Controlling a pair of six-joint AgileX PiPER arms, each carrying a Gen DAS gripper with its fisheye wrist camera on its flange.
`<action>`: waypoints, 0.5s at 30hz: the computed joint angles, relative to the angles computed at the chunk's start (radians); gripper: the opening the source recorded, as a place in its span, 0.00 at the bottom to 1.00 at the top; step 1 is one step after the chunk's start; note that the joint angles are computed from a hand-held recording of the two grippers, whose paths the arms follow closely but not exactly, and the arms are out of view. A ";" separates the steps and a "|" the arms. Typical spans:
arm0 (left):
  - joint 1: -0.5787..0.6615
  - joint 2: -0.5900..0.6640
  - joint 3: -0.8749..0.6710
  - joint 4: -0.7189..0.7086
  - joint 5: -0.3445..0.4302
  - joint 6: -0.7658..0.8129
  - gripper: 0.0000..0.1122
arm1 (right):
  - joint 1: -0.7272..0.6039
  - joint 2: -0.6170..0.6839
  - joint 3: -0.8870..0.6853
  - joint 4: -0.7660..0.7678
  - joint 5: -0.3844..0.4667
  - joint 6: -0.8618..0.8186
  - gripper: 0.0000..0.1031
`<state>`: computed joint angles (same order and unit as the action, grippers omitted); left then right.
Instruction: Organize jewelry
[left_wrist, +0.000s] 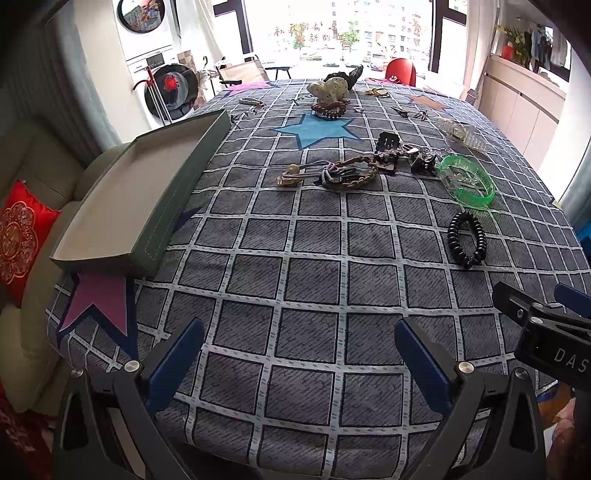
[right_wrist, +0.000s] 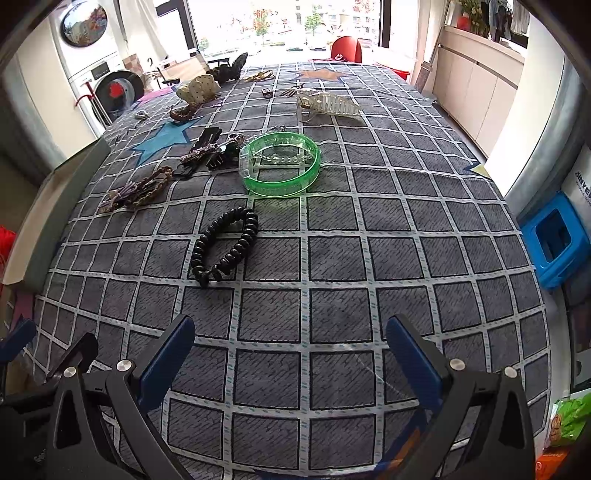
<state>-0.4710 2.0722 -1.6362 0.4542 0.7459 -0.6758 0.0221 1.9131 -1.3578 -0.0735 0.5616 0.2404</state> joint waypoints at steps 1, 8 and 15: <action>0.000 -0.004 0.006 0.001 -0.003 -0.001 0.92 | 0.001 -0.002 0.000 -0.002 0.001 0.002 1.00; 0.000 -0.008 0.009 0.000 -0.003 -0.004 0.92 | 0.002 -0.006 0.003 -0.005 0.001 0.005 1.00; 0.001 -0.015 0.015 0.001 -0.006 -0.004 0.92 | 0.006 -0.018 0.013 -0.013 -0.004 0.015 1.00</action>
